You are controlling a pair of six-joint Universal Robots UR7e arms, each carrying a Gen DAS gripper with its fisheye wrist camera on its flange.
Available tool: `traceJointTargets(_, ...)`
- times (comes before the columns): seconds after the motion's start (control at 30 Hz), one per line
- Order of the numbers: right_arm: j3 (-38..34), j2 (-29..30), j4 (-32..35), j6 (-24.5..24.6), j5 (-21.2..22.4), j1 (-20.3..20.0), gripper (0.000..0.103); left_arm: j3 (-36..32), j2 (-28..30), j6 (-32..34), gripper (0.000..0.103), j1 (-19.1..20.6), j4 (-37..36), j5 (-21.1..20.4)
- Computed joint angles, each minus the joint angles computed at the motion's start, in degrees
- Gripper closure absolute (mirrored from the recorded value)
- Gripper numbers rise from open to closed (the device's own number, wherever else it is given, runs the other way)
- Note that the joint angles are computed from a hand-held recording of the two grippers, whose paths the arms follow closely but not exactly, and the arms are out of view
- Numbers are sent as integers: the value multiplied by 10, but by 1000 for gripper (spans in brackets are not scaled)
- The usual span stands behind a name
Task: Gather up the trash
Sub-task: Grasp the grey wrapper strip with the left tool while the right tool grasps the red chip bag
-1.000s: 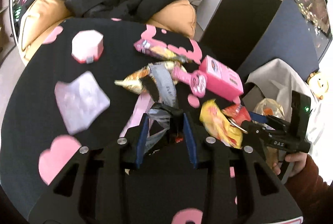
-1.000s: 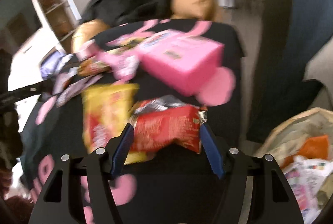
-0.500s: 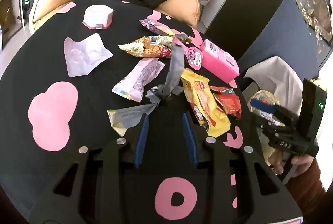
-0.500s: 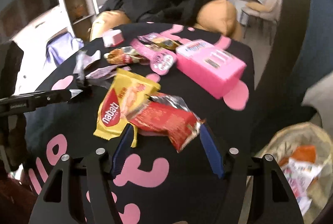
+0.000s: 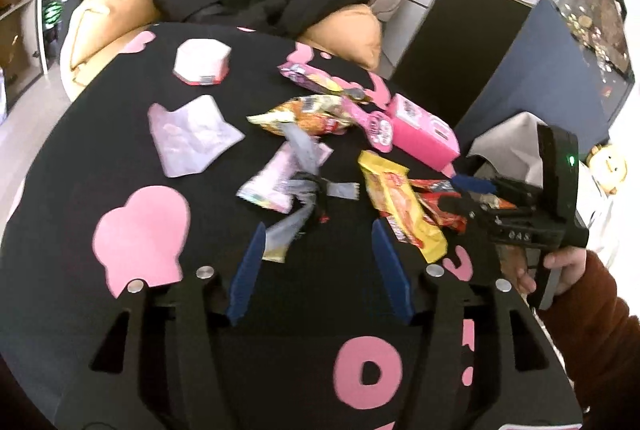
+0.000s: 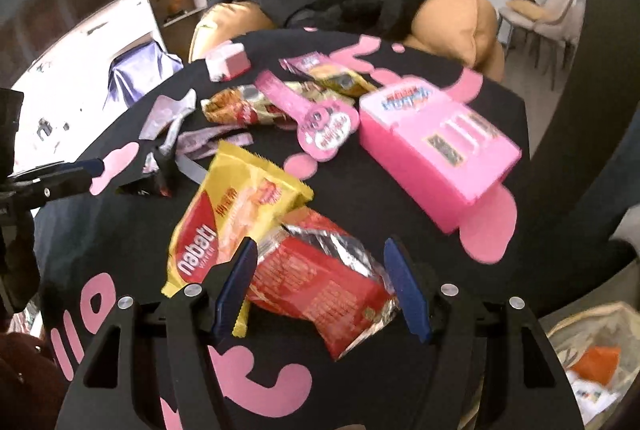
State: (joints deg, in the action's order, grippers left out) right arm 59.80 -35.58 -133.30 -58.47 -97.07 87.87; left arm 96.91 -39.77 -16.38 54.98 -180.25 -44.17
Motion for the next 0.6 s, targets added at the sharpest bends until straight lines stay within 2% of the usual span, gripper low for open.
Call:
traceJointTargets(0.1,23,-17,10,34,13,-11,41,4,-4,-12,50,3,1,4)
traceJointTargets(0.23,79,-54,12,45,39,-21,41,2,-3,-13,50,4,5,0)
traceJointTargets(0.33,118,-73,-7,24,31,-19,41,-4,0,-8,50,3,8,-3)
traceJointTargets(0.47,157,-80,-67,-22,6,-15,40,-4,1,-6,49,1,6,-2)
traceJointTargets(0.57,154,-83,-68,-16,12,-15,40,1,-2,-7,49,0,4,0)
traceJointTargets(0.6,154,-88,-64,-17,28,-17,40,2,-3,-8,49,-1,4,1)
